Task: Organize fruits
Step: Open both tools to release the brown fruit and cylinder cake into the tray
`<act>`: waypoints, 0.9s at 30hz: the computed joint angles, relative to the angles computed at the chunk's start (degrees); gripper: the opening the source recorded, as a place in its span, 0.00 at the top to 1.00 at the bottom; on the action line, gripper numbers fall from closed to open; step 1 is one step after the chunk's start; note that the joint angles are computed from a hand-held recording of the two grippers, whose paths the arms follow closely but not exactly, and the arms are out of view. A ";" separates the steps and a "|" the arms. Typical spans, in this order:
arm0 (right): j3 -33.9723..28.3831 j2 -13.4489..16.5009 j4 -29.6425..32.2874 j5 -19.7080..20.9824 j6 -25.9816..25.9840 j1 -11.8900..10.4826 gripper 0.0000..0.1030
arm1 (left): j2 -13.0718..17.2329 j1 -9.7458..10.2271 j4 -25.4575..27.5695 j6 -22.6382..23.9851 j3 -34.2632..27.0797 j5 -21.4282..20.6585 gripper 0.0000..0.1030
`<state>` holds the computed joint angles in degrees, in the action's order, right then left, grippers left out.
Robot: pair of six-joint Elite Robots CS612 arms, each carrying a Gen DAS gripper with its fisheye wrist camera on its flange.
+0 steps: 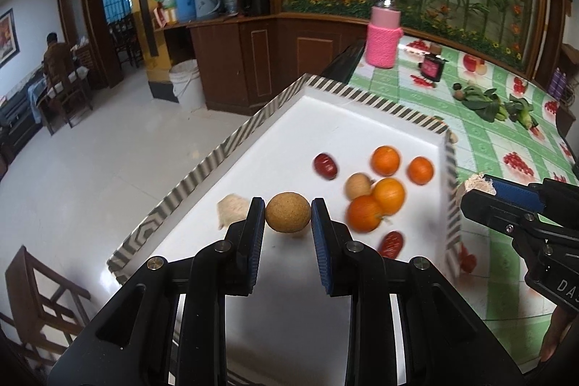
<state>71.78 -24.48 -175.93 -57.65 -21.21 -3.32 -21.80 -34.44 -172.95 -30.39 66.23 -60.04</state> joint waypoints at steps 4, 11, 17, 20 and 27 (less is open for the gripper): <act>-1.56 0.70 2.69 -0.45 -1.19 0.53 0.76 | 0.04 0.61 0.94 -1.66 0.52 -1.01 0.75; -3.91 1.87 6.64 -1.98 -2.94 1.38 0.75 | 0.67 0.99 2.26 -2.33 -0.20 -2.07 0.75; -5.16 2.57 8.91 -4.60 -4.83 1.99 0.75 | 1.04 1.29 3.21 -2.98 -0.57 -3.16 0.75; -5.47 2.83 9.46 -4.62 -4.90 2.05 0.75 | 1.30 1.31 3.74 -3.03 -1.04 -3.54 0.75; -5.54 3.13 8.19 -5.18 -5.11 2.18 0.72 | 1.68 1.26 4.41 -3.24 -1.79 -4.28 0.75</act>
<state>66.24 -21.35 -167.74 -62.83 -26.32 -1.14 -20.12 -33.18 -168.53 -33.63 64.44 -64.32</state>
